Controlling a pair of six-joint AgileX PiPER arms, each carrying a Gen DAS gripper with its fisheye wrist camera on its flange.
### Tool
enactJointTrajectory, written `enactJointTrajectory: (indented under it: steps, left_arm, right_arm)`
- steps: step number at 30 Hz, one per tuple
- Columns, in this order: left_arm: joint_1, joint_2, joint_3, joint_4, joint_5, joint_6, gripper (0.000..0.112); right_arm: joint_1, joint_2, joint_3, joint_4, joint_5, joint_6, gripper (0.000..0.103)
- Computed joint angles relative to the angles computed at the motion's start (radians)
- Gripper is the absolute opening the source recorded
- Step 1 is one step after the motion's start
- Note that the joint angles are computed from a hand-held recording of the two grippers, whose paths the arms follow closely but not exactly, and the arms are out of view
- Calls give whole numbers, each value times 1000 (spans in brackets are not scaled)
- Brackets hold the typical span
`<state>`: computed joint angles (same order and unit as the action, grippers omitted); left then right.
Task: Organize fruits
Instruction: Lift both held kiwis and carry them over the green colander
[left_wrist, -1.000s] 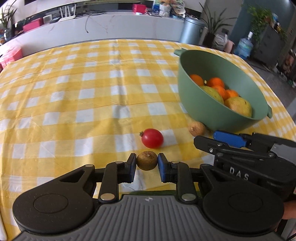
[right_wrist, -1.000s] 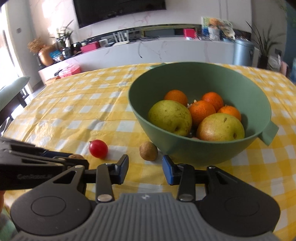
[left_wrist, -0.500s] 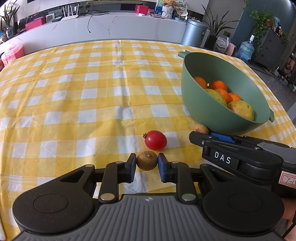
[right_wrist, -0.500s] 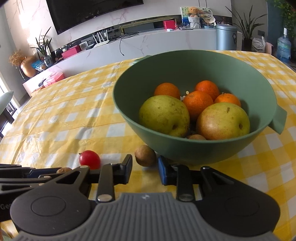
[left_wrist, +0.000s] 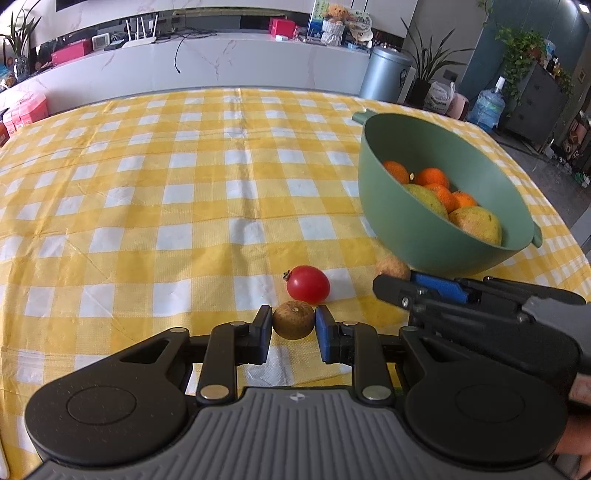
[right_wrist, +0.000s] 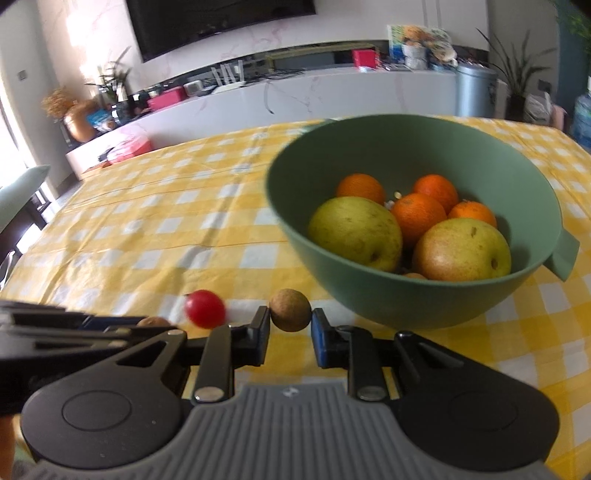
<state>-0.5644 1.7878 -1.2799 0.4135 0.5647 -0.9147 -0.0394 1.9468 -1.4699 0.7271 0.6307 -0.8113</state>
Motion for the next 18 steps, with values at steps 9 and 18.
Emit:
enactJointTrajectory:
  steps: [9, 18]
  left_arm:
    - [-39, -45, 27, 130, -14, -145, 27]
    - [-112, -72, -33, 296, 33, -287, 27]
  right_arm:
    - [-44, -123, 130, 211, 5, -327, 19]
    - [-137, -210, 199, 444, 62, -625, 19]
